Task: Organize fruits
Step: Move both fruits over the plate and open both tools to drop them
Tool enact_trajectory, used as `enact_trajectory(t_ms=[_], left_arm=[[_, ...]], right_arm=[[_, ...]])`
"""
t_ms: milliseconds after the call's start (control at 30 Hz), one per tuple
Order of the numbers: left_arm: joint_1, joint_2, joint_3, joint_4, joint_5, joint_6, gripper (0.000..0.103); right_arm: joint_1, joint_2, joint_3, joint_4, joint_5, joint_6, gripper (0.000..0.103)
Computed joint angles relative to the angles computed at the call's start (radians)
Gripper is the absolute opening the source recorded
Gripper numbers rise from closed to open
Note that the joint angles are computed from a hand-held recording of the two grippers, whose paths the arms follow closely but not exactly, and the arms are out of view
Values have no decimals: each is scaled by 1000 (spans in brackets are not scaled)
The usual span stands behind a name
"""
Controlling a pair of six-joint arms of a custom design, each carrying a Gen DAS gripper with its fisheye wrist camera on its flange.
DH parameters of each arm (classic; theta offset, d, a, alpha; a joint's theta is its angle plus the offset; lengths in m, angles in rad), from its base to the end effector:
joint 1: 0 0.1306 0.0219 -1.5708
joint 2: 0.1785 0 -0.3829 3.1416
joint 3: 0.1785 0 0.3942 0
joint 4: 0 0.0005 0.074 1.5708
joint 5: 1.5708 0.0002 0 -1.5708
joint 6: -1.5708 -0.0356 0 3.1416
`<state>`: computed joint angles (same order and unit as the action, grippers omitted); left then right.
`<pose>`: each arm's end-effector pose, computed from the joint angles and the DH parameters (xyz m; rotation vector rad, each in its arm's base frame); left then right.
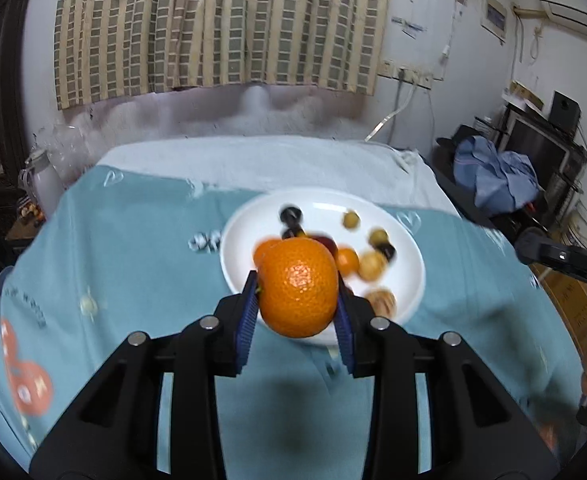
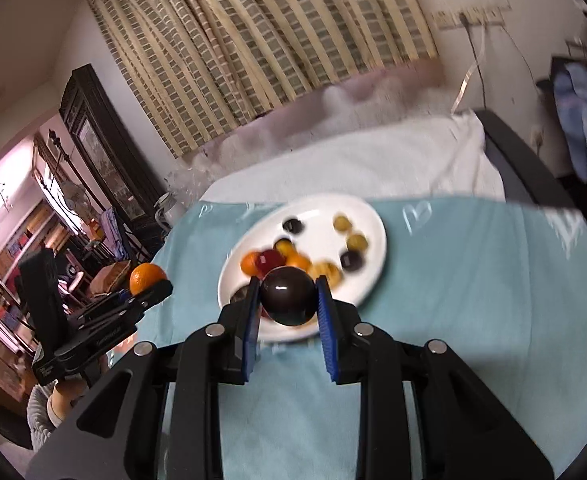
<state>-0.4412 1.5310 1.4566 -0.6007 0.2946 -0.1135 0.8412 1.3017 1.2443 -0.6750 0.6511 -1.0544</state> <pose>0.4947 -0.2456 0.4128 0.7719 2.1243 -0.5067 0.3209 0.3258 0.4208 0.5447 2.0820 0.3510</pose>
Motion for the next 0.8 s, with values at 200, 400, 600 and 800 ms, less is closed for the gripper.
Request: enact_trajectory(t_ms=[200, 400, 600, 800], left_arm=[[-16, 187, 208, -69, -47, 17, 35], [-26, 376, 401, -152, -61, 23, 35], [-22, 484, 519, -199, -35, 42, 38], [-21, 441, 472, -136, -52, 57, 64]], right_arm=[[-135, 131, 113, 0, -140, 75, 27], [-251, 279, 203, -9, -285, 91, 27], [-311, 382, 282, -36, -357, 89, 30], [-318, 368, 283, -38, -375, 49, 32]])
